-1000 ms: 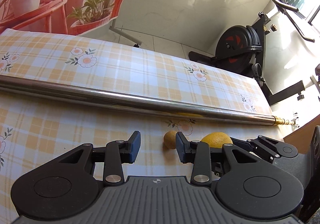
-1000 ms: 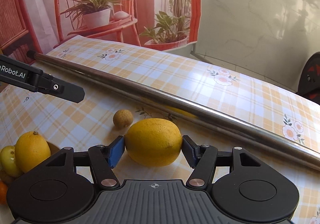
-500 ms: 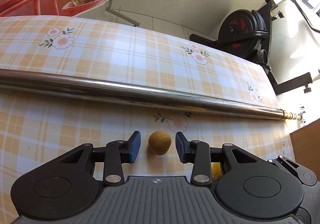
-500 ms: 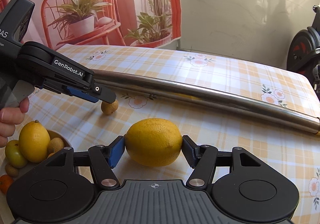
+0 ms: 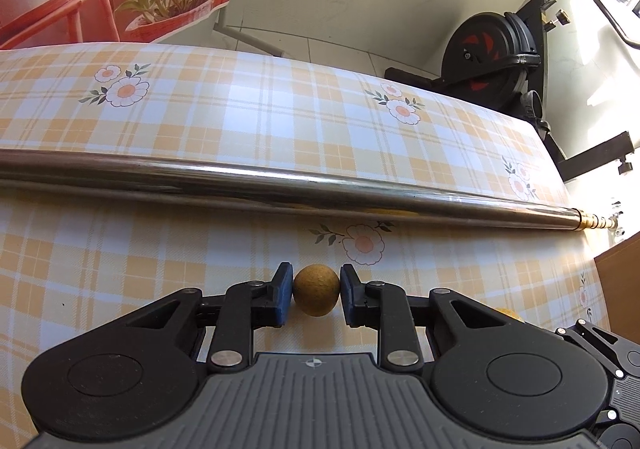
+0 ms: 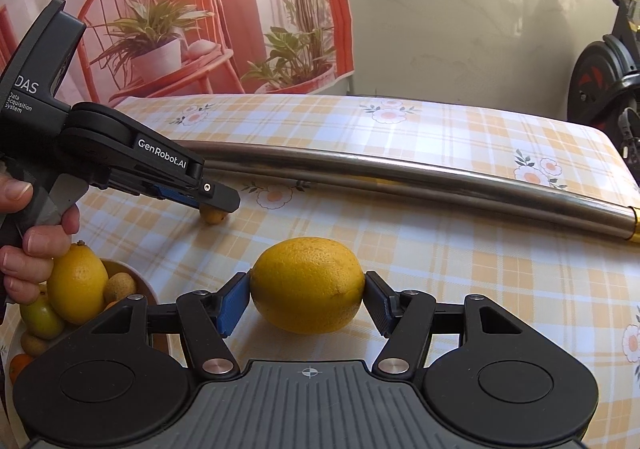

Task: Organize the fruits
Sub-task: 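Grasp the brown kiwi with the left gripper while the right gripper lifts the lemon, then carry the kiwi and lemon over the white plate and lower them in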

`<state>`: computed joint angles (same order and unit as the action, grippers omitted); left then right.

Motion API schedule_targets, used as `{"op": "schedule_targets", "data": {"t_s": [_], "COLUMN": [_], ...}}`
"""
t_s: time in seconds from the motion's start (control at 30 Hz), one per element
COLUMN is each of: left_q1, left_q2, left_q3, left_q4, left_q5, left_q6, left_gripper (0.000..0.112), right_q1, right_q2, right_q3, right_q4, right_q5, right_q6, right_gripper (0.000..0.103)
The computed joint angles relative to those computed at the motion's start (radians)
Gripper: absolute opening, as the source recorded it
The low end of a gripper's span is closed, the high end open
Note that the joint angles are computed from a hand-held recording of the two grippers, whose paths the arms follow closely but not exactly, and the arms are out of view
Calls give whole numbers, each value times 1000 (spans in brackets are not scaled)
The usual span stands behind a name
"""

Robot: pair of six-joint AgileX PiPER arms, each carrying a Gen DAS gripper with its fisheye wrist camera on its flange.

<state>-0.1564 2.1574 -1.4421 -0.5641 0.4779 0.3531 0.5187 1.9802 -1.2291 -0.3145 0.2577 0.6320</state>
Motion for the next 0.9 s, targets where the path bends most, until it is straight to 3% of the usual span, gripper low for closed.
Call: {"op": "schedule_targets", "data": {"t_s": [0.3,0.53,0.9], "left_q1": [32,82,119], "left_q2": [-214,-395,-622], "left_q3": [244,422,645], "left_q4": [-120,-257,-402], "left_q5": [-96,-101,-99], "left_q6": [254,440,600], "left_gripper": [27,27,27], "right_q1": [29,80,189], "right_q2": [-52,-119,-204], "right_q3": [43,71,95], "right_q4": [-110,-214,-332], "right_q5": [1,26,104], "right_q6": [158,283,419], "right_gripper": [58,58,58]}}
